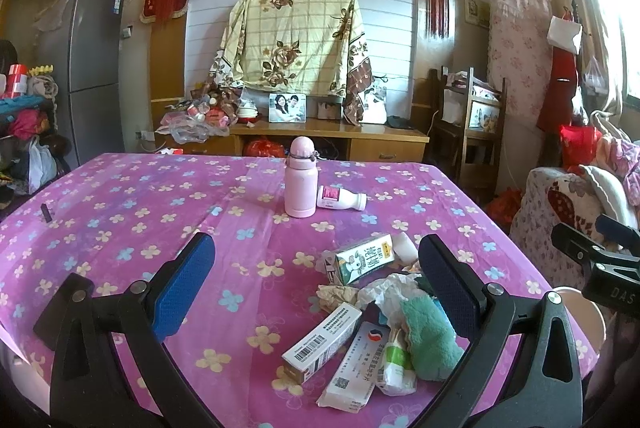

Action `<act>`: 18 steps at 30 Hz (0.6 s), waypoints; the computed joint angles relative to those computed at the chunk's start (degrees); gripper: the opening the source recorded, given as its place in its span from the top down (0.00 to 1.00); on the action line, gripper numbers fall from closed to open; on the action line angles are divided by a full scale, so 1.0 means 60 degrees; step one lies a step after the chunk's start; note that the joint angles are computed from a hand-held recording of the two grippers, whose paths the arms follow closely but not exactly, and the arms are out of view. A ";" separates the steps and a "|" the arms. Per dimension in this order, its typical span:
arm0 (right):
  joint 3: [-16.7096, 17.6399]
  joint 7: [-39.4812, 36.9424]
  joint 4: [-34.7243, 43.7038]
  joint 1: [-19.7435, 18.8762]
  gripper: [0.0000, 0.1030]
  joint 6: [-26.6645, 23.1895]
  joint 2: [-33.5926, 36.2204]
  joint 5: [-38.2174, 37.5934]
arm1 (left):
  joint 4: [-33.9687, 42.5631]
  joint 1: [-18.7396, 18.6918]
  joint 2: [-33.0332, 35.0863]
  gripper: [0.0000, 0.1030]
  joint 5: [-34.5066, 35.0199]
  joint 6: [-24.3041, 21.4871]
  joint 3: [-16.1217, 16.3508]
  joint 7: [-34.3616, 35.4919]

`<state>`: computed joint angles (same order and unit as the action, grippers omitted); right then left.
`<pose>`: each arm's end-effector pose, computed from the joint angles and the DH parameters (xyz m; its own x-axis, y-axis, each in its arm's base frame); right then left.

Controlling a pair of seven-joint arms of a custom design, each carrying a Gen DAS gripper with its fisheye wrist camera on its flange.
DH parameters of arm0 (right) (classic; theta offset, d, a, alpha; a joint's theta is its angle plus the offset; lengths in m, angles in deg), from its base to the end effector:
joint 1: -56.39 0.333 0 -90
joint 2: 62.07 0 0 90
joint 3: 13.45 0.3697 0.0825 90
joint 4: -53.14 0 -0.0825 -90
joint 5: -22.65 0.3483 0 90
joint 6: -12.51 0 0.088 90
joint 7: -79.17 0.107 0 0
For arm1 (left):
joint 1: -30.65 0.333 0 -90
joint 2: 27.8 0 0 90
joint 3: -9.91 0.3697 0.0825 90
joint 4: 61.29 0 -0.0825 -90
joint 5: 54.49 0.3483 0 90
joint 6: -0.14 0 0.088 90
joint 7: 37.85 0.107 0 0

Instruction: Collect trash

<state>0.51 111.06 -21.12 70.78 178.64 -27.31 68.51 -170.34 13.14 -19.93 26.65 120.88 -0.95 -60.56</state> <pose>0.7189 0.2671 0.5554 0.6516 -0.7585 -0.0116 -0.3361 -0.2749 -0.9008 0.5465 -0.2351 0.5385 0.6117 -0.7889 0.0586 -0.2598 -0.2703 -0.9271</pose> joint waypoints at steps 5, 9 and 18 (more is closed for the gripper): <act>0.0017 -0.0004 -0.0029 0.0000 0.00 0.0032 -0.0006 0.0003 | -0.0020 0.0017 -0.0025 0.01 -0.0044 0.0012 0.0007 0.0054; 0.0012 -0.0008 -0.0047 -0.0002 0.00 0.0036 -0.0013 -0.0011 | -0.0066 0.0075 -0.0060 0.01 -0.0121 0.0121 0.0021 0.0063; 0.0019 -0.0040 -0.0085 -0.0069 0.00 -0.0035 -0.0014 -0.0009 | 0.0078 0.0068 0.0039 0.01 -0.0197 0.0133 0.0042 0.0160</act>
<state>0.62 110.82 -21.63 70.37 178.43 -27.39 68.45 -169.87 13.56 -19.69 25.47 121.67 -0.70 -59.61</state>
